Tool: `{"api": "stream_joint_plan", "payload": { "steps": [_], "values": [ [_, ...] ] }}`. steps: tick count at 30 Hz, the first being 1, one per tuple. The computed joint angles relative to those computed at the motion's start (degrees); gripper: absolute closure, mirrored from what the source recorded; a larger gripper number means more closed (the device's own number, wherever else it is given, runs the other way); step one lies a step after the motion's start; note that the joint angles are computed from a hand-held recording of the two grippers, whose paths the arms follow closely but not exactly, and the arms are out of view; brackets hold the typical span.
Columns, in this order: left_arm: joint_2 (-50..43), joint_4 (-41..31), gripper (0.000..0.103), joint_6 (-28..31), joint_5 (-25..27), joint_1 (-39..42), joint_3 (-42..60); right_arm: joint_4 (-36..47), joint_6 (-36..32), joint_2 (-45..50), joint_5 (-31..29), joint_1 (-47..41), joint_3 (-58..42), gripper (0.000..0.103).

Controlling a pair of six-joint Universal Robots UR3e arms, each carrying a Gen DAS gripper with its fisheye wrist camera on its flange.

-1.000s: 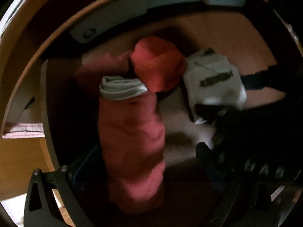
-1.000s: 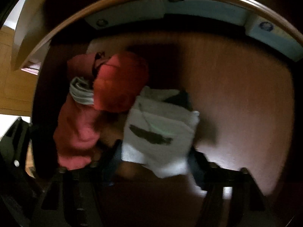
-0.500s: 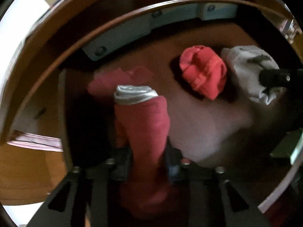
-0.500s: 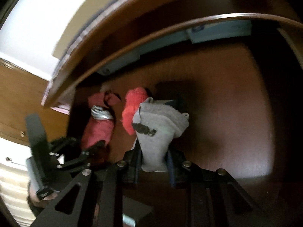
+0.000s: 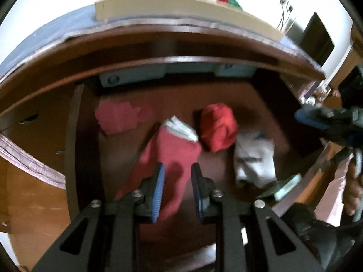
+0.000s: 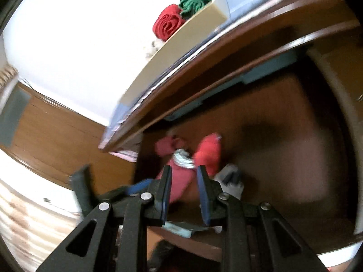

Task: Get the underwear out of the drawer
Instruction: 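Close the left gripper on the red rolled underwear with grey-white band, then lift the grey sock and red underwear up out of the drawer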

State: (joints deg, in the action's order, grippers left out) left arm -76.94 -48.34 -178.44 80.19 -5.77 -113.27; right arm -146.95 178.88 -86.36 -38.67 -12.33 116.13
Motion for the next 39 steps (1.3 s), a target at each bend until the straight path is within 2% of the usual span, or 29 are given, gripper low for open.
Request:
{"api": "stream_joint_plan", "payload": {
  "steps": [3, 5, 6, 7, 9, 10, 11, 13, 19, 21, 22, 23, 24, 25, 26, 28, 30, 31, 34, 37, 39],
  "values": [
    [1.60, -0.44, 0.081, -0.31, 1.08, -0.83, 0.87, -0.09, 1.07, -0.55, -2.33, 0.20, -0.01, 0.077],
    [0.24, -1.21, 0.081, 0.70, 3.29, -1.83, 2.49, 4.81, 0.13, 1.30, -5.20, 1.49, -3.49, 0.065],
    [-0.69, -2.06, 0.081, 0.79, 5.22, -2.97, 3.64, 8.19, -0.35, 2.27, -8.21, 2.49, -5.81, 0.048],
    [-1.89, -2.97, 0.080, 0.89, 7.18, -3.81, 5.04, 11.83, -1.61, 1.40, -10.01, 2.11, -6.55, 0.035],
    [-4.97, -4.63, 0.077, 1.36, 9.77, -5.22, 7.91, 15.79, -2.12, 2.55, -13.46, 2.84, -8.85, 0.034],
    [-6.18, -5.51, 0.069, 1.99, 9.77, -5.32, 9.20, 17.51, -2.49, 3.77, -14.45, 3.49, -10.26, 0.034],
    [-7.56, -6.44, 0.055, 2.74, 9.59, -5.28, 10.58, 19.69, -3.22, 5.38, -15.59, 4.48, -12.28, 0.034],
    [-10.57, -7.91, 0.042, 3.65, 10.22, -5.72, 13.14, 22.08, -3.01, 7.75, -18.44, 6.53, -15.07, 0.034],
    [-19.71, -13.81, 0.042, 8.39, 16.90, -9.40, 20.94, 26.51, -0.46, 13.61, -25.49, 12.65, -22.33, 0.034],
    [-22.34, -16.34, 0.041, 8.72, 17.88, -9.57, 23.45, 30.22, -0.62, 16.70, -27.55, 14.72, -26.50, 0.031],
    [-23.94, -18.77, 0.040, 9.06, 17.78, -9.33, 25.41, 29.45, -0.37, 16.85, -28.10, 15.30, -26.76, 0.032],
    [-24.50, -20.33, 0.040, 9.47, 17.34, -9.10, 26.38, 29.66, -0.43, 17.01, -29.11, 16.00, -27.70, 0.039],
    [-25.15, -21.35, 0.040, 10.02, 17.43, -9.19, 27.41, 30.50, -1.03, 17.30, -30.16, 16.58, -28.78, 0.057],
    [-25.60, -21.81, 0.039, 10.58, 17.96, -9.54, 27.98, 31.22, -1.88, 17.85, -31.75, 17.39, -29.77, 0.065],
    [-25.94, -22.34, 0.039, 11.04, 18.26, -9.80, 28.35, 31.69, -3.03, 17.61, -32.94, 17.80, -29.94, 0.066],
    [-26.37, -24.06, 0.042, 12.32, 18.15, -10.02, 28.78, 33.13, -5.44, 15.89, -32.16, 16.80, -29.16, 0.077],
    [-25.84, -24.08, 0.048, 12.40, 17.05, -9.46, 28.27, 32.69, -6.42, 12.34, -31.19, 14.69, -26.47, 0.078],
    [-25.38, -23.80, 0.056, 12.70, 16.00, -8.98, 27.65, 29.93, -6.61, 9.28, -30.84, 13.31, -23.56, 0.079],
    [-23.10, -21.63, 0.064, 12.40, 14.16, -8.10, 24.83, 24.25, -6.73, 1.51, -29.48, 9.44, -17.47, 0.079],
    [-19.66, -18.56, 0.074, 11.89, 11.90, -6.63, 20.73, 22.50, -7.98, -5.16, -22.22, 3.00, -12.93, 0.079],
    [-15.85, -15.94, 0.078, 11.59, 8.08, -4.00, 16.44, 19.84, -7.69, -9.67, -19.36, 0.43, -9.75, 0.079]
  ]
}}
